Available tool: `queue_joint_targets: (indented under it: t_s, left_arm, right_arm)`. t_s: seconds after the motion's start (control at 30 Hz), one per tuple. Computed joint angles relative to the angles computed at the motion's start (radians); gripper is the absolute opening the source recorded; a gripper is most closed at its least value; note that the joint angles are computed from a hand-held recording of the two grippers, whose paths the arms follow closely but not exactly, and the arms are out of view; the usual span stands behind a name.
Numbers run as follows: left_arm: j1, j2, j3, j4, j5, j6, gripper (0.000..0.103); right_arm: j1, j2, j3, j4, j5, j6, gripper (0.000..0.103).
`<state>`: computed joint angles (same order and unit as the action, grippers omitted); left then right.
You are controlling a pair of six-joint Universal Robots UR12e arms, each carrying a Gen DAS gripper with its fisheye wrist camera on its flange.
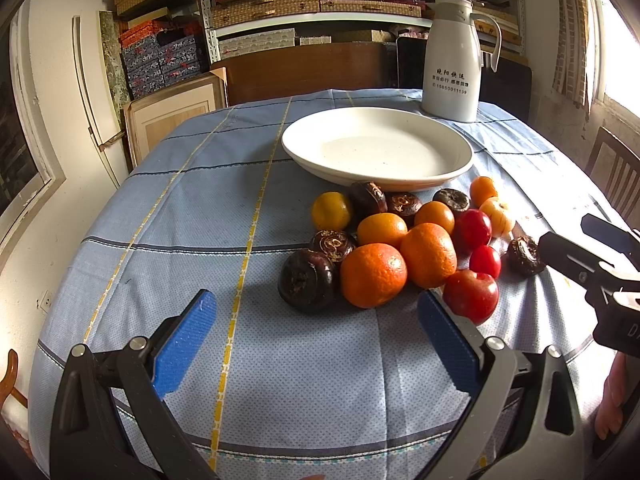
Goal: Organize fruits
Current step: 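Move both open tools down toward the dark brown fruits in the pile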
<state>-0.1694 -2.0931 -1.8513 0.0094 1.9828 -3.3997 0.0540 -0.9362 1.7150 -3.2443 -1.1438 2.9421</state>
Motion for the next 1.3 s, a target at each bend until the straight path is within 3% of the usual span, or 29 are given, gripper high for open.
queue_joint_targets:
  t_s: [0.27, 0.43, 0.53, 0.73, 0.83, 0.93, 1.0, 1.07, 1.17, 1.3]
  left_arm:
    - [-0.003, -0.005, -0.001, -0.002, -0.001, -0.001, 0.099]
    - [0.019, 0.008, -0.003, -0.077, -0.066, -0.035, 0.099]
    - [0.028, 0.011, 0.008, -0.149, -0.096, -0.048, 0.099]
    - [0.027, 0.010, 0.029, -0.248, -0.122, -0.015, 0.099]
    - [0.025, 0.005, 0.047, -0.306, -0.129, 0.002, 0.099]
    - [0.029, 0.007, 0.042, -0.295, -0.146, 0.020, 0.099]
    - [0.043, 0.011, 0.033, -0.283, -0.192, 0.033, 0.099]
    - [0.070, 0.022, 0.013, -0.259, -0.276, 0.027, 0.099]
    - [0.062, 0.024, 0.017, -0.276, -0.253, 0.057, 0.099]
    - [0.065, 0.025, 0.018, -0.278, -0.256, 0.051, 0.099]
  right_arm:
    - [0.001, 0.001, -0.001, 0.018, 0.003, -0.003, 0.100]
    - [-0.002, -0.005, -0.016, 0.190, 0.052, -0.041, 0.100]
    - [-0.011, -0.017, -0.002, 0.221, 0.073, -0.055, 0.100]
    - [-0.022, -0.046, 0.012, 0.375, 0.075, -0.139, 0.100]
    - [-0.026, -0.053, 0.006, 0.439, 0.062, -0.156, 0.100]
    - [-0.027, -0.056, 0.002, 0.445, 0.036, -0.148, 0.100]
    - [-0.023, -0.051, -0.016, 0.477, -0.002, -0.169, 0.100]
    - [-0.014, -0.052, -0.029, 0.508, -0.049, -0.245, 0.100]
    - [0.010, -0.057, -0.027, 0.503, -0.131, -0.323, 0.100]
    - [0.004, -0.051, -0.040, 0.501, -0.113, -0.304, 0.100]
